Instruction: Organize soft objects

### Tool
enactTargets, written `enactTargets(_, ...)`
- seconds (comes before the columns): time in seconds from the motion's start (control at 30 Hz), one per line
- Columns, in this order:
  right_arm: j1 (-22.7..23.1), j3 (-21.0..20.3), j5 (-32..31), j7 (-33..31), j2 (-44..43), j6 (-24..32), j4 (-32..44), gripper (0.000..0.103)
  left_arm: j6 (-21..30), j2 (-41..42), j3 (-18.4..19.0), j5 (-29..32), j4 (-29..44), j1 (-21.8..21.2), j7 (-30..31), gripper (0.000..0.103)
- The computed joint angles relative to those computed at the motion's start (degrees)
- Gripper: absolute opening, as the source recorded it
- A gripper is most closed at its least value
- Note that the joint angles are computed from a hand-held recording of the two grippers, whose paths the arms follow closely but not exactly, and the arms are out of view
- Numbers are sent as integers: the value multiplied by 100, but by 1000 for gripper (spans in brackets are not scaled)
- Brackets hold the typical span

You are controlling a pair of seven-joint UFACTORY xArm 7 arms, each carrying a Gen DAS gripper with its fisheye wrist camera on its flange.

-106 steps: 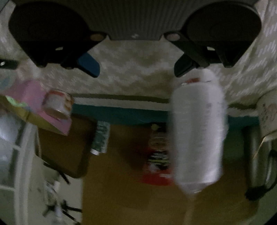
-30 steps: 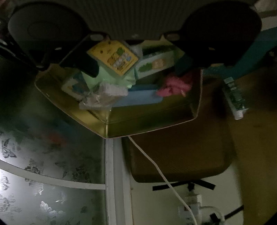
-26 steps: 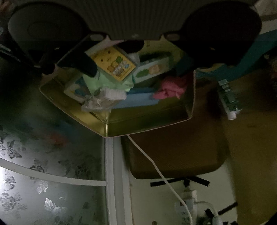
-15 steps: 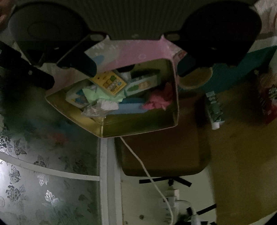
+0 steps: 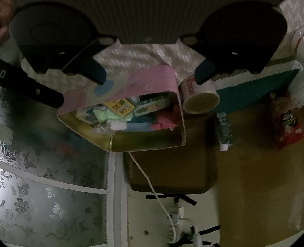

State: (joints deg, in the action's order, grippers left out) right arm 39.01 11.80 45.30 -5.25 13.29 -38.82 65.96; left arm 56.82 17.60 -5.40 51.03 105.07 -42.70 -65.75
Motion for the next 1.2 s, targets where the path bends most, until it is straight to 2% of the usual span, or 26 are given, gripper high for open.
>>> enactTargets(0.07, 45, 18, 50, -37, -16, -42, -22, 50, -2, -132, -4, 73, -179, -29, -164, 103)
enactTargets(0.2, 157, 70, 231, -134, 30, -297, -12, 64, 120, -263, -88, 196, -382, -24, -319, 103)
enactTargets(0.27, 250, 91, 454, -328, 87, -455, 57, 67, 246, -303, -124, 306, -458, -41, -427, 103)
enactTargets(0.3, 280, 108, 545, -404, 113, -511, 90, 74, 270, -331, -148, 317, -506, -29, -463, 103)
enactTargets(0.4, 296, 165, 622, -429, 149, -622, 106, 82, 227, -444, -217, 294, -691, 51, -597, 103)
enactTargets(0.53, 360, 195, 881, -692, 198, -618, 232, 86, 300, -528, -302, 339, -846, 112, -692, 103)
enactTargets(0.77, 344, 238, 751, -556, 224, -543, 221, 88, 604, -530, -389, 418, -890, 116, -668, 103)
enactTargets(1.03, 434, 218, 869, -651, 335, -468, 339, 88, 422, -620, -437, 218, -1100, 243, -585, 103)
enactTargets(1.2, 437, 199, 875, -607, 352, -414, 355, 88, 473, -613, -445, 228, -1120, 259, -555, 103)
